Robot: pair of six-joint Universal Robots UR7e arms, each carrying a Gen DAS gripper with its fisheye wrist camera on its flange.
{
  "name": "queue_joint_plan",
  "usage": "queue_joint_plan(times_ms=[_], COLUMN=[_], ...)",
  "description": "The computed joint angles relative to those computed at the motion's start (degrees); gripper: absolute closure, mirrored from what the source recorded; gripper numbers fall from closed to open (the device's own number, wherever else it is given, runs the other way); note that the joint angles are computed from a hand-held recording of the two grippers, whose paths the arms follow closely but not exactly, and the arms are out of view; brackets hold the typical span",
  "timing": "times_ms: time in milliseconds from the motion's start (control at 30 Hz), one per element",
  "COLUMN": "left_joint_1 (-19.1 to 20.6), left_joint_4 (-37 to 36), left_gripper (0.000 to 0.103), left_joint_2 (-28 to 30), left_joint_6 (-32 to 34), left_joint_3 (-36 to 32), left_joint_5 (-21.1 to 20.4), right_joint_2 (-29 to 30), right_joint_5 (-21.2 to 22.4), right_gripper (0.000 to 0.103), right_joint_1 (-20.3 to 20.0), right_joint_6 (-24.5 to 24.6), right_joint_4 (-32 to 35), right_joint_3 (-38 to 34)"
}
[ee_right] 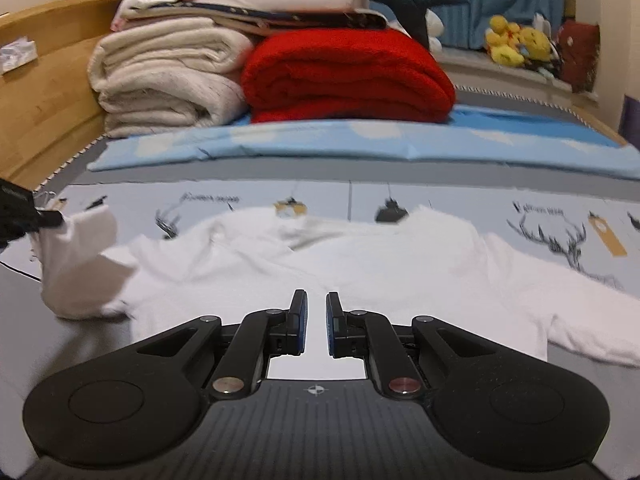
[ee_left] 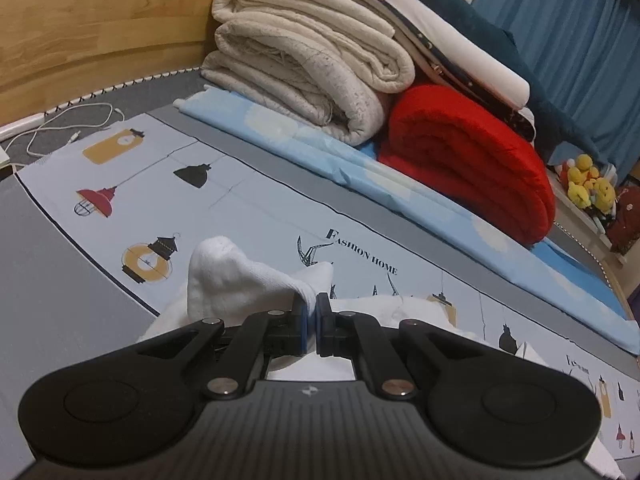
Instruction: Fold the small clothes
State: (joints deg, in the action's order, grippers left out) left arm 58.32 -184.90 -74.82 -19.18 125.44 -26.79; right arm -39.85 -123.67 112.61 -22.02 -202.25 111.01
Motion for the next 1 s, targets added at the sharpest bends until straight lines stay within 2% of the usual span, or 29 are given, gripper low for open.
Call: queue_joint_plan(times_ms=[67,200,267,333,400,467,500,533,567,600,633,800,900,967,1000], left_joint_1=[0.7,0.5,-0.1,-0.5,-0.2,1.0,2.0,3.3,4.5,5.8,6.5,7.2,8.0,7.9,7.7], left_joint_4=[2.7,1.4,-5.2,-12.0,-11.6,-2.8,3.2,8.4,11.1,11.4,9.6,8.0,10.6,11.2,10.3], left_gripper=[0.099,0.099,0.099,0.099,0.099,0.097,0.087,0.083,0.082,0.073,0.07,0.069,0.069,0.069,0.069], left_joint_2=[0.0,3.2,6.8,10.5,10.8,9.0,8.1,7.5,7.0,6.7,6.9,6.1,5.1,4.8,5.1], left_joint_6=[-0.8,0.9,7.5,14.5,17.3,15.2,12.9,10.8,10.0,10.4,10.4,3.6,0.2,-1.1,-0.7], left_joint_3=[-1.0,-3.6,-4.7,-6.3,-6.4,-6.9,-7.7,-8.6,-9.2,-9.6,-9.6,-9.2,-9.2,-9.2,-9.1], left_joint_5=[-1.5,-1.3,0.3,-1.1,-9.0,-21.0,-27.0,-33.0,-36.9,-38.5,-37.6,-24.0,-21.8,-20.9,-20.0], right_joint_2=[0.3,0.7,1.0,1.6,2.4,2.9,3.3,3.7,3.8,3.6,3.3,2.3,3.2,3.7,3.7], right_joint_5=[-1.2,-1.2,-1.1,-1.5,-1.6,-1.8,-2.3,-3.0,-3.3,-2.9,-2.2,1.6,1.4,2.1,2.8], right_gripper=[0.094,0.094,0.093,0.093,0.093,0.093,0.093,0.09,0.088,0.088,0.088,0.084,0.075,0.068,0.068], right_joint_1=[-0.8,-2.2,-2.6,-2.8,-3.0,-3.4,-3.5,-3.6,-3.8,-4.1,-4.4,-5.8,-5.8,-6.1,-6.4], right_joint_6=[0.6,1.7,2.4,3.2,3.6,3.6,4.0,4.6,5.5,6.7,7.6,9.8,8.7,10.1,11.3], right_joint_4=[1.5,5.0,6.8,8.7,10.0,10.9,11.6,12.5,13.8,15.2,16.0,19.5,21.8,23.8,24.8], right_joint_3=[-0.4,-2.3,-3.4,-4.9,-6.2,-7.0,-7.7,-8.4,-8.9,-9.2,-9.3,-9.4,-10.4,-11.0,-11.2])
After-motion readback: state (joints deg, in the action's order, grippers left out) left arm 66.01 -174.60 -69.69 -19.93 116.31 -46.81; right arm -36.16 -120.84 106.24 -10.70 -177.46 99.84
